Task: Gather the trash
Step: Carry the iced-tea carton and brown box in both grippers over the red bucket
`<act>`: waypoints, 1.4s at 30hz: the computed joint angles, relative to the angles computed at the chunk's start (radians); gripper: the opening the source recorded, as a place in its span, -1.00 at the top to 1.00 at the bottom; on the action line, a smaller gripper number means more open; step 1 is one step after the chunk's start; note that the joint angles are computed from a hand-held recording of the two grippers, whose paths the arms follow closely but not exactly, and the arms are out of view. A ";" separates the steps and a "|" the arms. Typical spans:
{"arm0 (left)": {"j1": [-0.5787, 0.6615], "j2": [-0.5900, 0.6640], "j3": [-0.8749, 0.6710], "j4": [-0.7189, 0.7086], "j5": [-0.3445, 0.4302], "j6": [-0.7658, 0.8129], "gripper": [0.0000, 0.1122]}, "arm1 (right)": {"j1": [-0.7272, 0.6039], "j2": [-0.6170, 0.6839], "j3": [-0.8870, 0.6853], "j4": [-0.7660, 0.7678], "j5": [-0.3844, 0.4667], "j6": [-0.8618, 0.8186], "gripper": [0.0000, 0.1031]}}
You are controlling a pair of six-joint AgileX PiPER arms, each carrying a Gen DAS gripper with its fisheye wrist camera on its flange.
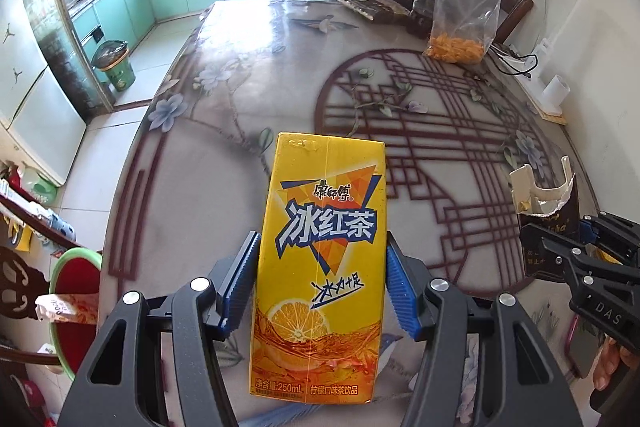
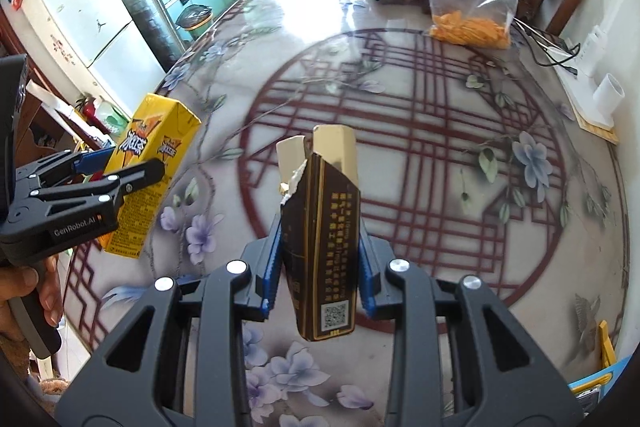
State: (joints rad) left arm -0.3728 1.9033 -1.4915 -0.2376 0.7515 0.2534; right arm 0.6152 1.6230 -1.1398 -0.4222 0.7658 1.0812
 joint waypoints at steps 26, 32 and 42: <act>0.159 -0.093 0.097 -0.118 -0.012 0.135 -0.01 | 0.125 0.134 -0.218 -0.016 0.096 0.001 0.38; 0.251 -0.088 0.113 -0.164 0.003 0.208 -0.01 | 0.165 0.226 -0.361 -0.004 0.155 -0.029 0.38; 0.442 -0.052 0.092 -0.267 0.064 0.395 -0.01 | 0.237 0.441 -0.710 0.017 0.317 -0.074 0.38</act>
